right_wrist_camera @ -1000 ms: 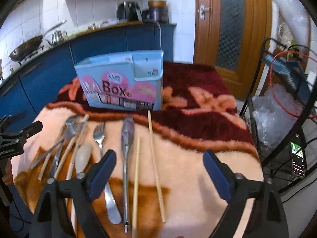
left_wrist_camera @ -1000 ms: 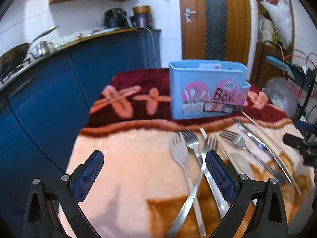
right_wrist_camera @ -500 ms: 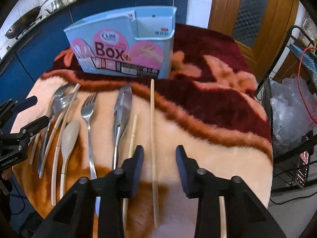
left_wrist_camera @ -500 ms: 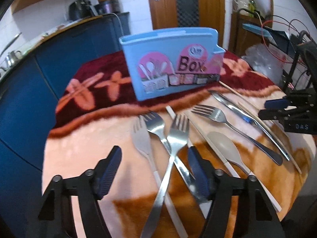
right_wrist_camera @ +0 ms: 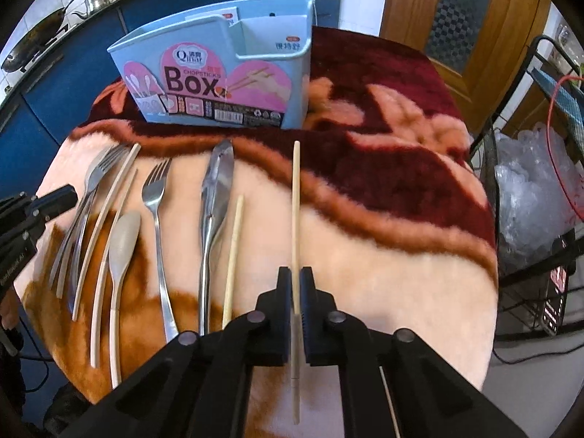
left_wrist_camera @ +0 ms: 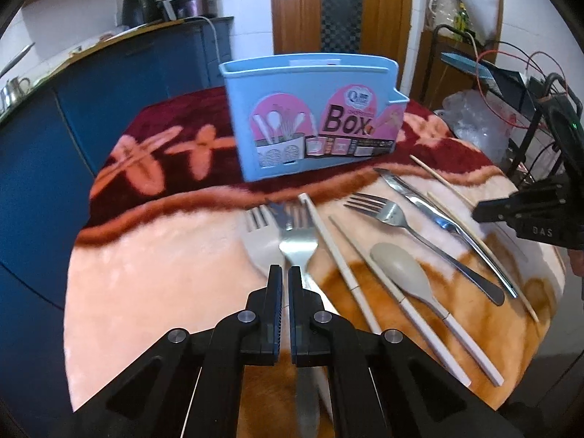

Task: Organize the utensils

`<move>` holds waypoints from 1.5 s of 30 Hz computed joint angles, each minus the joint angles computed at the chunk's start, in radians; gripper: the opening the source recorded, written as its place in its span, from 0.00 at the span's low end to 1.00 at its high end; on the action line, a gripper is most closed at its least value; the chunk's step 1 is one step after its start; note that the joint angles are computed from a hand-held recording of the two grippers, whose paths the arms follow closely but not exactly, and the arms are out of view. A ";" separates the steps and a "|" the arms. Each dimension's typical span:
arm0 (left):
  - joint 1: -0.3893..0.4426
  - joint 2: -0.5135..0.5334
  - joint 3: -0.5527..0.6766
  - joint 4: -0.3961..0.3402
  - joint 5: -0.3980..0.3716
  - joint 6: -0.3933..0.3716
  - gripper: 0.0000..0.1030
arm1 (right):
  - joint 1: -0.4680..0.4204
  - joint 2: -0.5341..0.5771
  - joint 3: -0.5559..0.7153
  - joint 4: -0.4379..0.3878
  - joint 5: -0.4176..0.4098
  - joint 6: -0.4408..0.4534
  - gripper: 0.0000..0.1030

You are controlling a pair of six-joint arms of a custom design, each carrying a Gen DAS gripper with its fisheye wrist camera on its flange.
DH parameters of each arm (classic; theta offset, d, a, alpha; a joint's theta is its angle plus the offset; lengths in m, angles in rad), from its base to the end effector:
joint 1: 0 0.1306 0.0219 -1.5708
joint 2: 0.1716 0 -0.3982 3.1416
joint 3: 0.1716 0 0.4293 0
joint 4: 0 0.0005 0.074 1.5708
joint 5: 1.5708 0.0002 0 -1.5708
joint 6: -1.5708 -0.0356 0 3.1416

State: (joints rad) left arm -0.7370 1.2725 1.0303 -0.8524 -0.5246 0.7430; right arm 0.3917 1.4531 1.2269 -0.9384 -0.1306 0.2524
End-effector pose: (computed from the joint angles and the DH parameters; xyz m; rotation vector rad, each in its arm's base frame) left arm 0.3347 -0.2803 0.3294 -0.1666 2.4446 0.0846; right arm 0.4649 0.1965 0.3315 -0.9014 2.5851 0.2178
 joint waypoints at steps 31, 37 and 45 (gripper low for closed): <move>0.050 0.028 0.037 -0.018 0.129 -0.027 0.04 | 0.007 0.045 0.055 -0.058 0.026 0.007 0.07; 0.040 -0.036 -0.010 -0.021 0.081 0.024 0.00 | 0.003 0.029 0.047 -0.082 -0.003 -0.002 0.07; 0.063 -0.075 -0.039 -0.016 0.152 0.051 0.05 | 0.013 0.027 0.049 -0.110 0.014 0.002 0.07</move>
